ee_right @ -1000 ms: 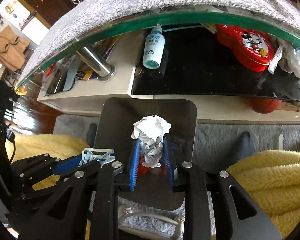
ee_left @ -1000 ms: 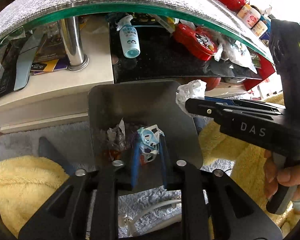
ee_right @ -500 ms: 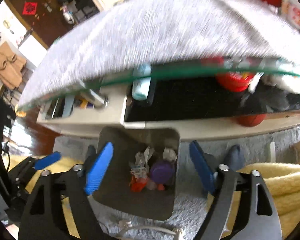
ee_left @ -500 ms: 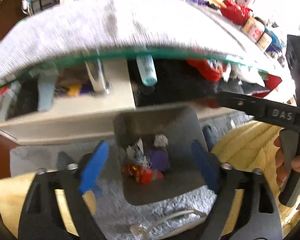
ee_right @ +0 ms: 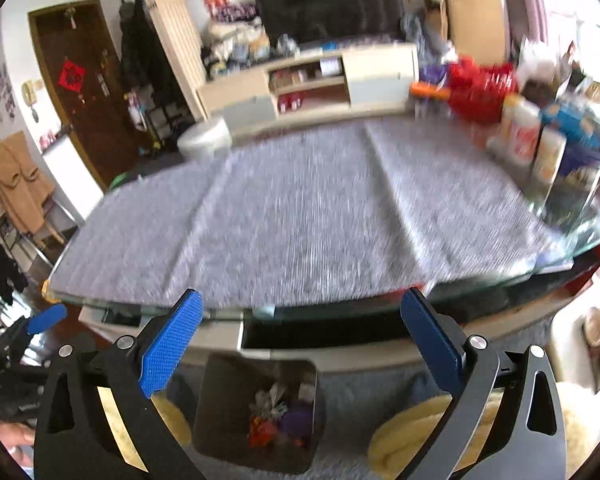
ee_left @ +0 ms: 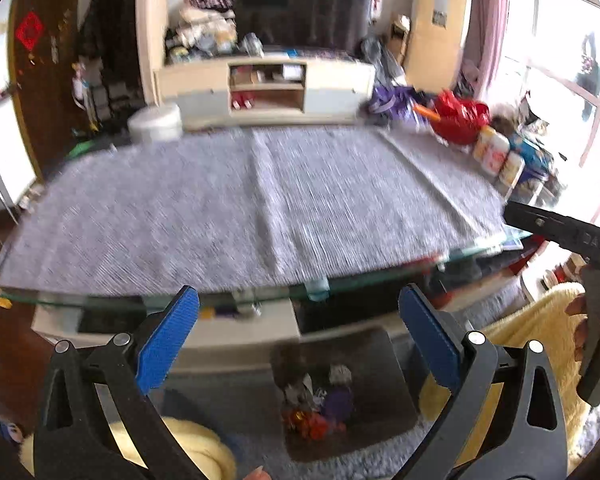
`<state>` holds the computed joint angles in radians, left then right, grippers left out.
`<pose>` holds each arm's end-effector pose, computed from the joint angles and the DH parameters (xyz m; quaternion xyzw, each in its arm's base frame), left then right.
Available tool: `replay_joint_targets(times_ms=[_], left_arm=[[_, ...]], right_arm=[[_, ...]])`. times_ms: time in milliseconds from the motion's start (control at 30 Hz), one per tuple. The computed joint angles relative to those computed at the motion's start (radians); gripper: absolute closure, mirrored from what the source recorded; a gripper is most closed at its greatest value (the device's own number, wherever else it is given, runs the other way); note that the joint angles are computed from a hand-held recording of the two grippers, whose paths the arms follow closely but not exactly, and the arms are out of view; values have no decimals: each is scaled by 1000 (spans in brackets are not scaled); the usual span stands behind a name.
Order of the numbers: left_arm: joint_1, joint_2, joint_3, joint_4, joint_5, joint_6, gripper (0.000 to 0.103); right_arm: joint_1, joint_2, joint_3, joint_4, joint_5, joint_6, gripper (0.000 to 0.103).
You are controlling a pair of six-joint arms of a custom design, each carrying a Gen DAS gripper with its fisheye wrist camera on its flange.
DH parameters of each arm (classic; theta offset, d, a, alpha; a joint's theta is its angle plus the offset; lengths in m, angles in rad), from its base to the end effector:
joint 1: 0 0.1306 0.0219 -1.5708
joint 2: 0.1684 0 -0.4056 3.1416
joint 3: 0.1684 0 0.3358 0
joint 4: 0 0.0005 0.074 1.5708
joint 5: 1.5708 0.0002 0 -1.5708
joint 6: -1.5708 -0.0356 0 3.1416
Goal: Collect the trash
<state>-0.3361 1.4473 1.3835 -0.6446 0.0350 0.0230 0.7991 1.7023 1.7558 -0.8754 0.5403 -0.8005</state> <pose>0.4321 -0.1528 0.4429 0.1489 0.8961 -0.0903 0.4083 0.3957 0.3797 0.4594 0.0982 0.8969 0.0797 0.4238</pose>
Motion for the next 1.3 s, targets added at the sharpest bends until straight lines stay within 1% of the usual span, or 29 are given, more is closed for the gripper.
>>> replay_joint_targets(times_ms=[100,267,433,533,700,867,1067,1300], left_arm=[[-2,-28,-1,33,-40,12,8],[-8,-70,-5,86,-81,2,8],[-13,-102,-2,121,-120,4,8],[-14,-115,2,142,-137,22,8],[-20,-127,-3,161,-161,38,8],[-25,-133,-4,159,-170,43,8],[-32,-142,-6,150,-173,37,8],[-38,-147,-8,144,-176,50,8]], right_arm=[[27,-1,39,-57,118,4,3],[60,-27,43,-31,252,43,3],[84,-48,28,37,324,102,3],[89,-49,34,54,341,137,3],[103,-48,44,60,359,147,3],[117,-39,62,34,409,140,3],[127,-29,78,9,419,122,3],[131,-26,81,8,411,121,3]])
